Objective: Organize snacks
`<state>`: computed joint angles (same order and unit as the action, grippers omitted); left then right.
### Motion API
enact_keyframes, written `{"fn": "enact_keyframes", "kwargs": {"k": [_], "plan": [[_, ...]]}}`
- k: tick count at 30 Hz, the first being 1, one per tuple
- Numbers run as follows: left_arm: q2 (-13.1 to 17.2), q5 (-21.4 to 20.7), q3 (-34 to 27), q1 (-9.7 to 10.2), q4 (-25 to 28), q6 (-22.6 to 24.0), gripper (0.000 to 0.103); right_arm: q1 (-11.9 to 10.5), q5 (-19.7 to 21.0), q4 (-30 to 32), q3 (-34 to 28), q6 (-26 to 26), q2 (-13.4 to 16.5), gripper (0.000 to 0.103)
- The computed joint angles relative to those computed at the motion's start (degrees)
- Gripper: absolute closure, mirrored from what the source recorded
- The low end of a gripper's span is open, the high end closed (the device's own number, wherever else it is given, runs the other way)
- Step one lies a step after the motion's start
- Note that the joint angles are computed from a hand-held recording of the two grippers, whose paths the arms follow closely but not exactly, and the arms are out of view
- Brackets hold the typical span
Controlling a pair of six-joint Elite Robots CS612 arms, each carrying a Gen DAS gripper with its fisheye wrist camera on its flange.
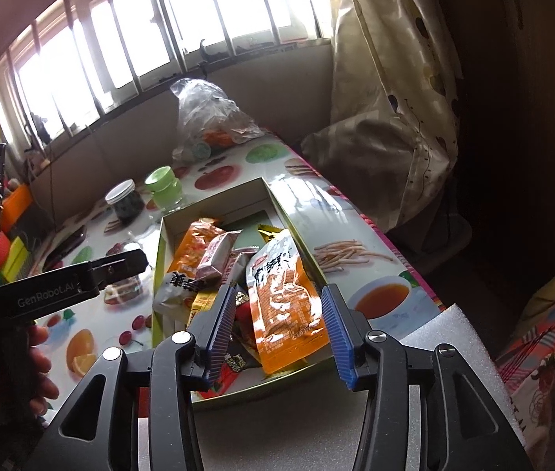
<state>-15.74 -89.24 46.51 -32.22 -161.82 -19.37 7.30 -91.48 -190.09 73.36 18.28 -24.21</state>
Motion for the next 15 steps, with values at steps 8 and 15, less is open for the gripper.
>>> {"fn": "enact_keyframes", "kwargs": {"k": [8, 15], "plan": [[-3.80, 5.45, 9.17, -1.27, -6.01, 2.20, 0.059, 1.17, -2.03, -1.11, 2.54, -3.22, -1.11, 0.056], [-6.01, 8.20, 15.79, -2.21, -9.30, 3.21, 0.059, 2.17, -4.24, -1.29, 4.99, -4.92, -1.77, 0.055]]}}
